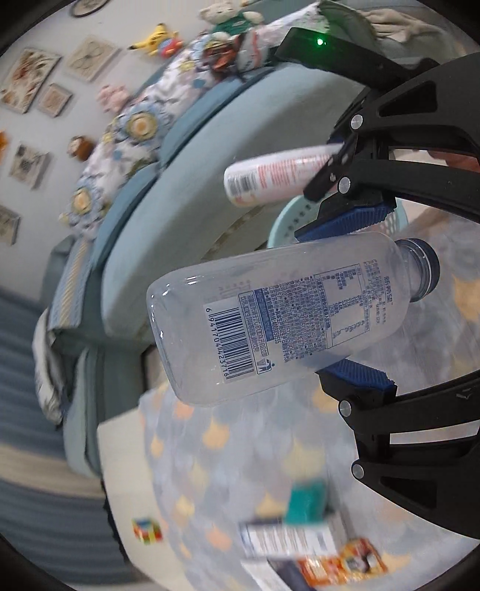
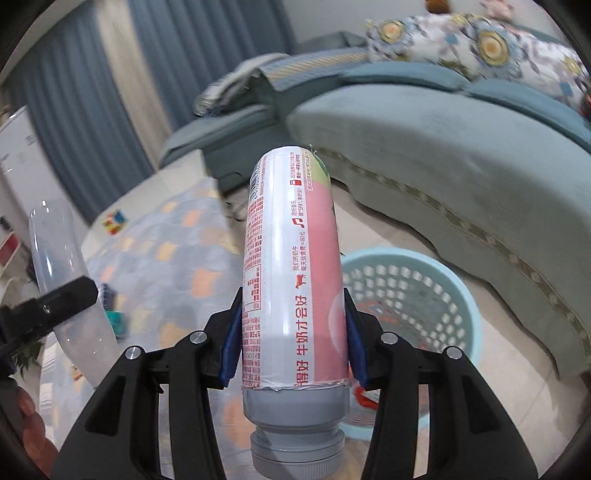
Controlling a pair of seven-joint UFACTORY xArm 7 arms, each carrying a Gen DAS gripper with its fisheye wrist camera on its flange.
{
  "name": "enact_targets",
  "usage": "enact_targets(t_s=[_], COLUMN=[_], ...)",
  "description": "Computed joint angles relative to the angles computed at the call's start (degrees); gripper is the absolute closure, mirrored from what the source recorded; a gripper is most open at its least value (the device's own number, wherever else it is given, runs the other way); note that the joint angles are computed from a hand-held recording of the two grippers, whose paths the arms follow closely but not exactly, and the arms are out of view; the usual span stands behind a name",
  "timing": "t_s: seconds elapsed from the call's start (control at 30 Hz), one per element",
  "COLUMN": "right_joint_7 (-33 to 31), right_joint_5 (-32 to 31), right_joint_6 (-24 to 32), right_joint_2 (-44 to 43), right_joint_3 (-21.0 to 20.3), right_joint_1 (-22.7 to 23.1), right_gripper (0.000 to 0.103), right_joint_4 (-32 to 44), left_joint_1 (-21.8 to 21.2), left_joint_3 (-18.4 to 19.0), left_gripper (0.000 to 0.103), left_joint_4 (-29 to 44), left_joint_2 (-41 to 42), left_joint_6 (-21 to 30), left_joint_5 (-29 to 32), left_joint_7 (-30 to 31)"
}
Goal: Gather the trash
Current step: 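Carry the clear bottle and white bottle to the blue basket and release both, then move both open tools back over the table toward the milk cartons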
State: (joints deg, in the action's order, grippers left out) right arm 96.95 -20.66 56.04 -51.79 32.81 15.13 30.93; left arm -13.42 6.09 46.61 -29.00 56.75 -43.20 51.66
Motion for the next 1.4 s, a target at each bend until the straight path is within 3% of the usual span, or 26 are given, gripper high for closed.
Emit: enact_targets(t_s=[0.17, 0.3, 0.4, 0.67, 1.0, 1.4], right_joint_7=[1.22, 1.72, 3.75, 4.59, 2.47, -1.29], right_joint_5=[3.31, 5.59, 6.58, 5.5, 3.75, -5.3], right_joint_6=[-1.13, -4.23, -5.03, -4.12, -3.1, -5.04], right_joint_2=[-2.07, -2.47, -3.39, -4.7, -2.79, 8.25], right_joint_3=[-3.08, -5.29, -4.91, -3.64, -2.63, 4.33], right_joint_1=[2.36, 3.94, 4.05, 4.03, 3.19, -2.53], right_gripper=[0.059, 0.058, 0.056, 0.055, 0.055, 0.055], right_joint_4=[-6.44, -10.57, -12.14, -11.26, -7.39, 7.64], left_joint_1=[-2.94, -4.67, -5.37, -6.44, -4.41, 2.8], left_joint_3=[-5.35, -6.71, -6.62, -3.05, -1.71, 5.96], left_gripper=[0.045, 0.044, 0.032, 0.031, 0.035, 0.035], left_joint_4=[-2.48, -4.14, -6.25, -7.05, -7.16, -2.18], left_joint_2=[2.92, 4.74, 3.82, 2.16, -0.23, -2.45], left_joint_6=[-4.89, -7.75, -9.45, -7.55, -4.42, -0.04], left_joint_5=[0.99, 2.01, 2.86, -0.46, -1.3, -3.21], left_joint_7=[-1.87, -1.68, -1.12, 2.85, 3.03, 3.53])
